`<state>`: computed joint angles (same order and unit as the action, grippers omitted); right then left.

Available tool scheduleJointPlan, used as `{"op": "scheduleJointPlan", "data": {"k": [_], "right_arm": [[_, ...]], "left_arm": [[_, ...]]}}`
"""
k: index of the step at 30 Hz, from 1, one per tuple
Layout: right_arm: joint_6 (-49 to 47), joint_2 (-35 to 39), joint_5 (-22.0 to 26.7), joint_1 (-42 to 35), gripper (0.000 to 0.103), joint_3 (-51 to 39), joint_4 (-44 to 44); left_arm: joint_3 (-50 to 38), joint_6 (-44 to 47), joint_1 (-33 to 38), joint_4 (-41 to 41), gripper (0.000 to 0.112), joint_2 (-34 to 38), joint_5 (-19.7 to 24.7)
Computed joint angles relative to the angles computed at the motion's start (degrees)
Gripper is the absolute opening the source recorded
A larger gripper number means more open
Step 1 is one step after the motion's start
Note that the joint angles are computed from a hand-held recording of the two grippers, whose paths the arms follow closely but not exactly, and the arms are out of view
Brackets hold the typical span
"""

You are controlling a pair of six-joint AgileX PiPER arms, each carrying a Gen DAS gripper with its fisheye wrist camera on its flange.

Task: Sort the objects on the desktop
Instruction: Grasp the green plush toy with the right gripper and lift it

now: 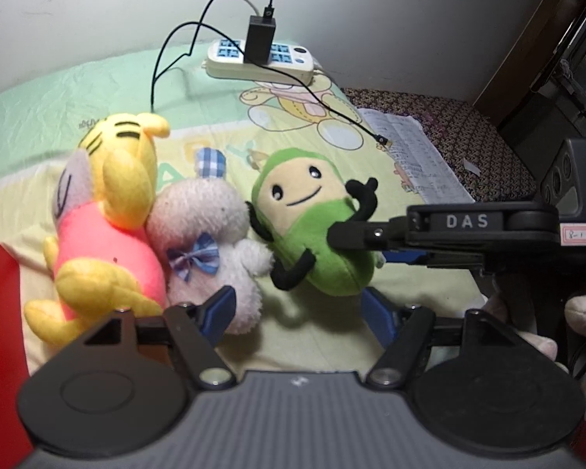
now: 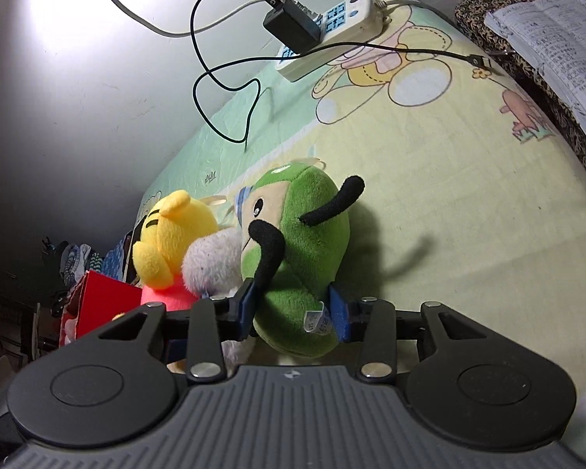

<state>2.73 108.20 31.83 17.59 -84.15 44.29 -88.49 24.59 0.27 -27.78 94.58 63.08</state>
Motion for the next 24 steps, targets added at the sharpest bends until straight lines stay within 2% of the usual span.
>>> {"op": "scheduleJointPlan", "data": {"k": [7,11,13,16,18,22,24], "right_arm": [[-5.5,-10.5,0.8,-1.9,0.043,15.9,8.5],[-0.9,-14.5,-1.4,-1.0,0.047,20.2,3.4],[-1.6,-15.5,-3.0,-2.1,0.05,21.9,5.3],[-6.3,-16.3,-6.1,-4.2,0.056,23.7,12.9],[-7.1,-15.1,-7.6,-4.8,0.06,22.9,14.2],[-11.4,-10.5,-6.6,-6.2,0.062,20.1,20.1],[-16.3,-9.2,-5.2,-6.9,0.062,20.3,26.0]], "left_arm": [[5.3,1.9,-1.6,-3.7,0.072,-1.5,0.6],[7.4,2.5,-2.8,-6.5,0.072,-0.5,0.1],[7.3,1.9,-3.2,-7.3,0.071,0.7,-0.1],[5.9,1.0,-4.0,-8.8,0.07,2.8,0.0],[5.0,1.0,-4.4,-9.7,0.072,3.9,-0.1],[3.9,0.3,-5.8,-9.9,0.076,5.4,-0.7],[3.8,0.0,-6.1,-10.4,0.075,5.7,-1.1]]}}
